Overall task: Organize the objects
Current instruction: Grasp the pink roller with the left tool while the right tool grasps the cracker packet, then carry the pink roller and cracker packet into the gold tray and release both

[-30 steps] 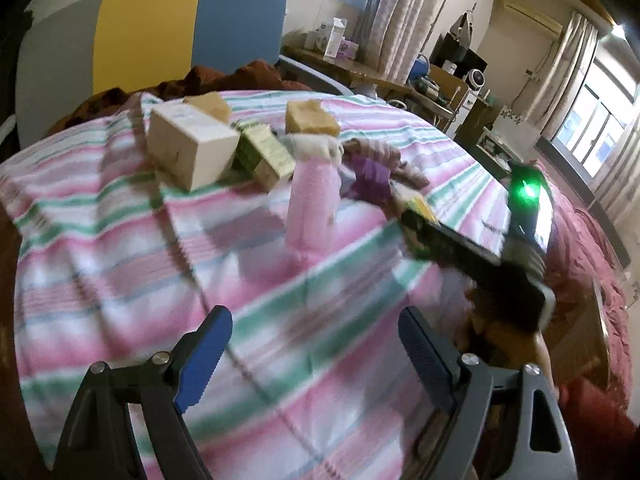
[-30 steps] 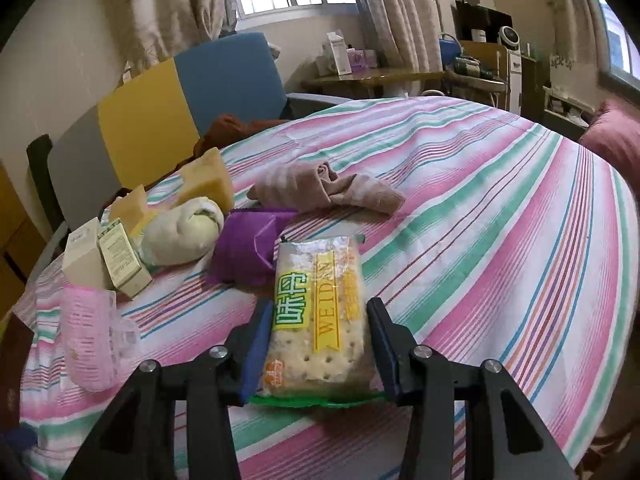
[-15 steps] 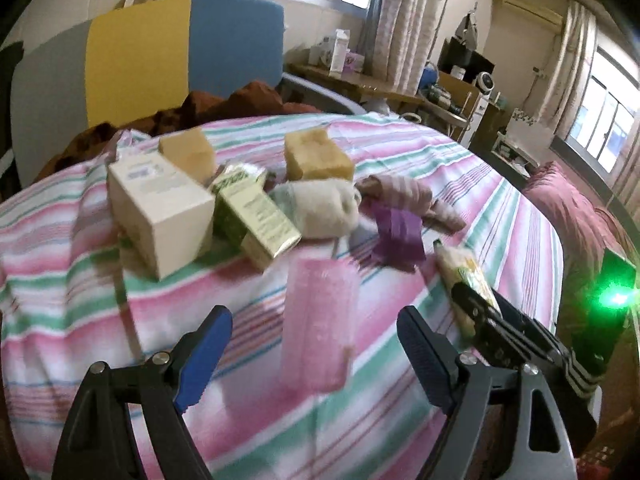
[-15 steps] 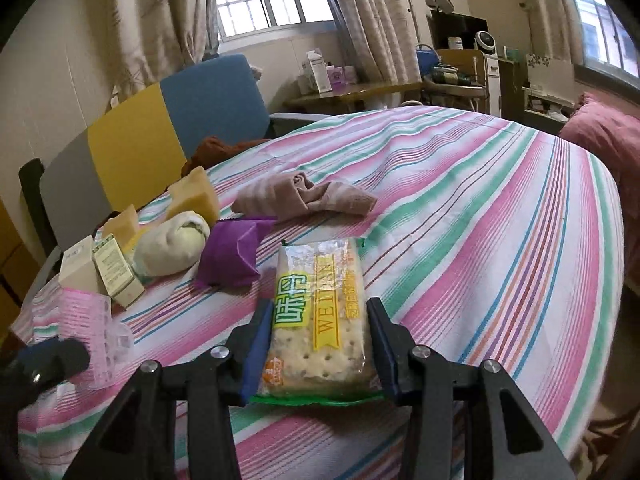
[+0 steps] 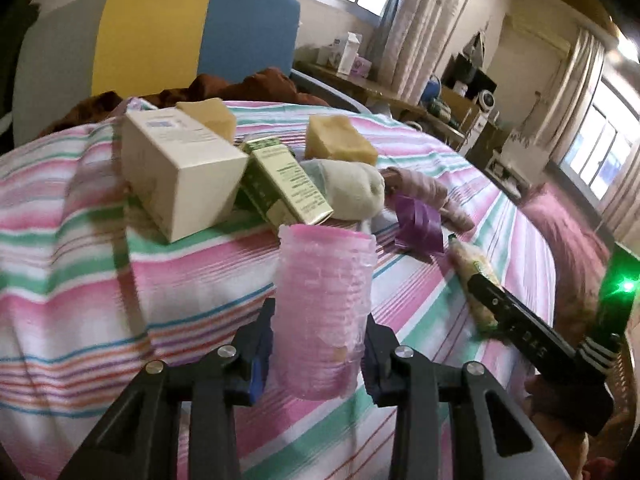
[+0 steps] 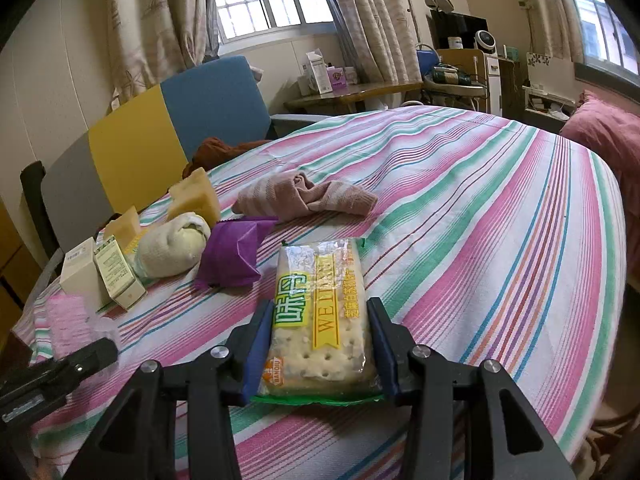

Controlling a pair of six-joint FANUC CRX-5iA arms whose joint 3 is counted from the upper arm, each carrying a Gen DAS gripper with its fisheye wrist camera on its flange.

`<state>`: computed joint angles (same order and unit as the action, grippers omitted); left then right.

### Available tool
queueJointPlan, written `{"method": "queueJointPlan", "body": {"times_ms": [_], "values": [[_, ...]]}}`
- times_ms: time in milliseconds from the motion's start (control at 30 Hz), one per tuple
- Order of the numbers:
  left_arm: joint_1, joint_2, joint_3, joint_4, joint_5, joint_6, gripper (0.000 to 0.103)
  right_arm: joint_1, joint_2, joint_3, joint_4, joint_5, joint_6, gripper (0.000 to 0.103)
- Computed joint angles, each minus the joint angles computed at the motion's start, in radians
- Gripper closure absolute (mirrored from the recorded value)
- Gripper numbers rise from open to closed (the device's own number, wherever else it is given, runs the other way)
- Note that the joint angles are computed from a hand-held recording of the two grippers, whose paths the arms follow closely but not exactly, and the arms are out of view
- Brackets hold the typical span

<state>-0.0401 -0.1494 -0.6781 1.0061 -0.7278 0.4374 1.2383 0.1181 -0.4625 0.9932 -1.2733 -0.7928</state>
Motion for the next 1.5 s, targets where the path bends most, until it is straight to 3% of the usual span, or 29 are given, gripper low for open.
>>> {"method": "queueJointPlan", "body": {"times_ms": [267,533,733,1167,1500], "values": [[0.043,-0.069,-0.083,0.072,-0.013,-0.066,0.066,0.002,0.001,0.004,-0.006,-0.010,0.014,0.056],[0.105,-0.136,-0.163,0.135,-0.079,-0.201,0.066,0.028,-0.010,-0.005,0.000,-0.017,0.006,0.056],[0.156,-0.136,-0.155,0.112,-0.152,-0.191,0.066,0.091,-0.031,-0.009,0.007,-0.002,-0.092,0.056],[0.421,-0.238,-0.186,0.080,-0.462,-0.208,0.067,0.169,-0.019,0.058,0.085,0.032,-0.079,0.056],[0.700,-0.281,-0.173,0.120,-0.696,-0.217,0.067,0.168,0.064,0.182,0.188,0.194,0.040,0.056]]}}
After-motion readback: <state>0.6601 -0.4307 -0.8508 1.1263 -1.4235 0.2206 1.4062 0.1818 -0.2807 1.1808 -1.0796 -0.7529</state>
